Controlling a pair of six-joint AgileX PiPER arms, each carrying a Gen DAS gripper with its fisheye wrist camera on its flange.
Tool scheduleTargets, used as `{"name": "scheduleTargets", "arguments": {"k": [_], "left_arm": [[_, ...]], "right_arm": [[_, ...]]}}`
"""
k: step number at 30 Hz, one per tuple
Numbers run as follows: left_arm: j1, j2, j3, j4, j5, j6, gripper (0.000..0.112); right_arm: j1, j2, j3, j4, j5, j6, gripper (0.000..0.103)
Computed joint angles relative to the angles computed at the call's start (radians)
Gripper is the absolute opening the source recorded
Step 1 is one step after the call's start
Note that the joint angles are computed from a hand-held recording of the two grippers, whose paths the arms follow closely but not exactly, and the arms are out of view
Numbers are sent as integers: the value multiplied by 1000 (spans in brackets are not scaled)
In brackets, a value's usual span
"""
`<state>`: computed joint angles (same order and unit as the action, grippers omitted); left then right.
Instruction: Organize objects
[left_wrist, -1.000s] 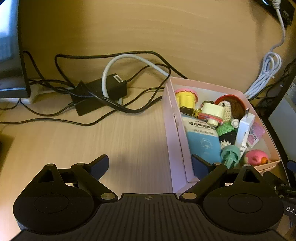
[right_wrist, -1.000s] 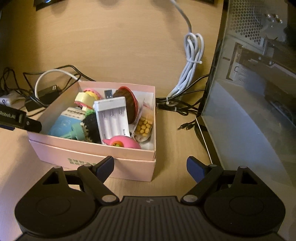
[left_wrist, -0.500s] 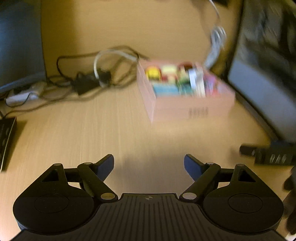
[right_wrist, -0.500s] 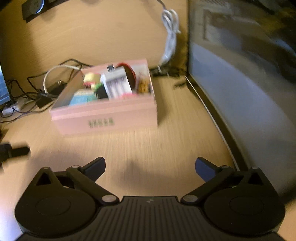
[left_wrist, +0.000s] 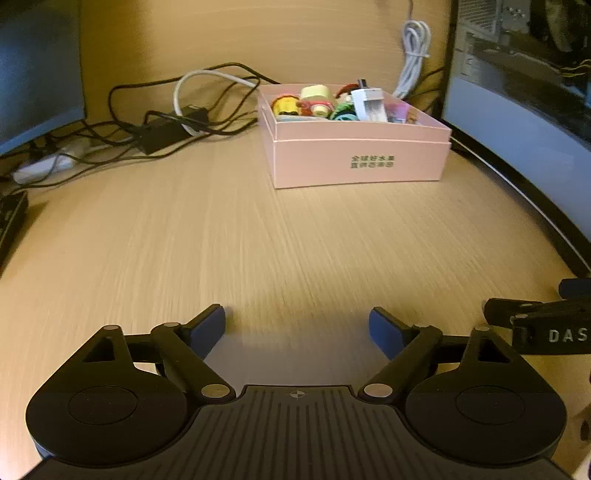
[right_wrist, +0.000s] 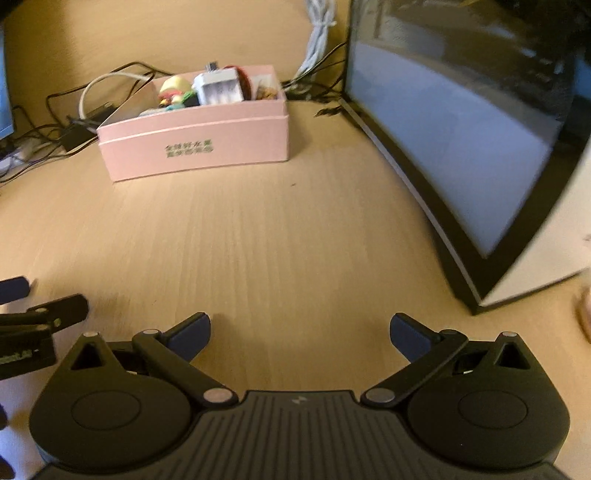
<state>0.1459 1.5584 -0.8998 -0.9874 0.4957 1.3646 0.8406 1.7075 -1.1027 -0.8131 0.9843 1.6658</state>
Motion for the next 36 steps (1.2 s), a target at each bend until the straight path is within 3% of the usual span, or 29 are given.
{"name": "scheduleTargets", "arguments": {"k": [3, 6, 9, 12, 17, 20, 36], "left_arm": [[-74, -7, 28, -1, -110, -69, 97], [-150, -13, 75, -133, -253, -33, 100], [-190, 0, 64, -109, -305, -104, 100], [-203, 14, 54, -112, -326, -118, 100], [-207, 35, 35, -153, -325, -78, 100], [-209, 47, 21, -152, -323, -76, 100], [-209, 58, 13, -195, -319, -32, 100]], "right_arm": [[-49, -29, 45, -18, -102, -46, 103], [-112, -45, 62, -13, -181, -147, 103], [-178, -48, 72, -12, -264, -239, 103], [-221, -35, 68, -33, -305, -256, 103], [-199, -8, 153, -370, -352, 80, 103], [-183, -3, 178, -456, -339, 181, 103], [-185, 8, 172, -471, -334, 198, 103]]}}
